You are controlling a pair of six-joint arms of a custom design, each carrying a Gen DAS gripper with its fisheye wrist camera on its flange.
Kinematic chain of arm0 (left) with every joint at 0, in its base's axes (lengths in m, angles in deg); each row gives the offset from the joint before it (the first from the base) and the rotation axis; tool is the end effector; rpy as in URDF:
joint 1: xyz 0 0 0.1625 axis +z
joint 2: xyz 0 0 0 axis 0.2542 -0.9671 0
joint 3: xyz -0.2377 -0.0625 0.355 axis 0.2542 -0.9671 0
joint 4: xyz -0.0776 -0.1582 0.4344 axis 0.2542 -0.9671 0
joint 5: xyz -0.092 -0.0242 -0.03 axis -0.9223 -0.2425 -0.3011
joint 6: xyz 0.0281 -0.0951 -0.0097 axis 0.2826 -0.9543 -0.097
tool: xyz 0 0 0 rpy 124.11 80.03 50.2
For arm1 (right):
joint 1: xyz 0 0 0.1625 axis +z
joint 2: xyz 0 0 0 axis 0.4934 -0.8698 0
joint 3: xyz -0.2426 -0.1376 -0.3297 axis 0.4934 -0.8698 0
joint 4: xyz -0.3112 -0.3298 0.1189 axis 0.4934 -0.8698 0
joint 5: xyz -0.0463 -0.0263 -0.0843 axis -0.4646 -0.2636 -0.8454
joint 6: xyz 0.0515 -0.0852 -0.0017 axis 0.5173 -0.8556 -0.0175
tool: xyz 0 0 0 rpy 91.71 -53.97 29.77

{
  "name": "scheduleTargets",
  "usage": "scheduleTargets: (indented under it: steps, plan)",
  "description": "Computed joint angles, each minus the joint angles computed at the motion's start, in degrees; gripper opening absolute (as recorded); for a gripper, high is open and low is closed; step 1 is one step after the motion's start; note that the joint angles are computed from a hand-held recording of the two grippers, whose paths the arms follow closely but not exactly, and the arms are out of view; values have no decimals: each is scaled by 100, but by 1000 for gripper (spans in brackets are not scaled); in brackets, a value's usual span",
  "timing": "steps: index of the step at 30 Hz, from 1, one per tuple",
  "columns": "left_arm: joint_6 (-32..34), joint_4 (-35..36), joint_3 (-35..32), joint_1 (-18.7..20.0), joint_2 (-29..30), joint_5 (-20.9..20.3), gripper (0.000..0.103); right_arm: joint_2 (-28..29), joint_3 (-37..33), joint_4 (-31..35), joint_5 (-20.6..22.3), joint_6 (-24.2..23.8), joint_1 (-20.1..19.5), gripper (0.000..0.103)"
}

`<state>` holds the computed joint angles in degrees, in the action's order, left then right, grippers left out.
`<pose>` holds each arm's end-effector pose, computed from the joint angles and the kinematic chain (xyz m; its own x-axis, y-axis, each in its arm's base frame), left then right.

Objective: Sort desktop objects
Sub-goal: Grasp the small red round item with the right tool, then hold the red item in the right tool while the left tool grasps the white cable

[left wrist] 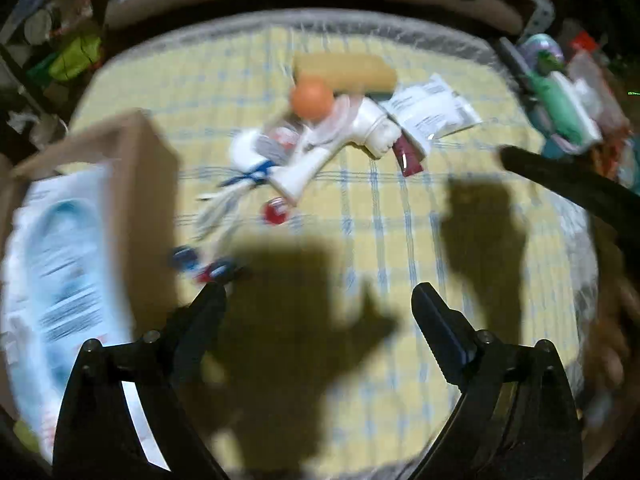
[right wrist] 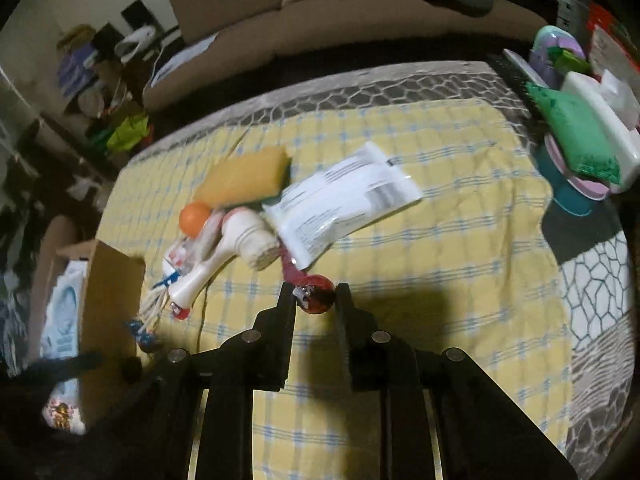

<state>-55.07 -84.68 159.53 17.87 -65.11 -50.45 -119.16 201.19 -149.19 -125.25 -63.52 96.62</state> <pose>-0.1144 -0.2970 0.2671 -0.7765 -0.0699 -0.6262 0.1126 0.9624 -0.2470 0.3196 -0.3129 0.0920 -0.8725 -0.0527 0.4857 -0.2659 0.8853 -0.3815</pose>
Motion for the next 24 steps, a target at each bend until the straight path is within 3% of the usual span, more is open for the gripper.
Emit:
scheduleTargets:
  steps: [3,7,9,11,13,15,17,18,22,23,24]
  plan:
    - [569,-879,150,427,746,548,86,-85,85,-110,250,-147,-149,19]
    - [398,-565,249,332,1447,1799,84,-36,76,-93,256,-418,-271,19]
    - [2,-169,267,294,1500,2107,84,-39,109,-176,233,-469,-313,19]
    - [203,-387,310,443,1341,1996,84,-64,177,-374,261,-476,-403,19]
    - [708,-1042,443,686,1110,1712,78,-132,270,-521,367,-409,-516,19]
    - [908,-1426,615,785,600,1479,62,-192,276,-381,374,-354,-552,19]
    - [590,-1037,520,745,503,1447,35,-248,272,-260,265,-322,-503,19]
    - [611,-1045,479,726,449,1292,27,-292,282,-224,247,-296,-484,19]
    - [686,-1019,377,619,347,724,23,-534,296,46,135,-149,-290,19]
    - [666,-929,329,574,391,592,16,-579,293,106,108,-136,-249,19]
    - [742,-875,255,585,430,287,3,-657,299,201,76,-100,-189,19]
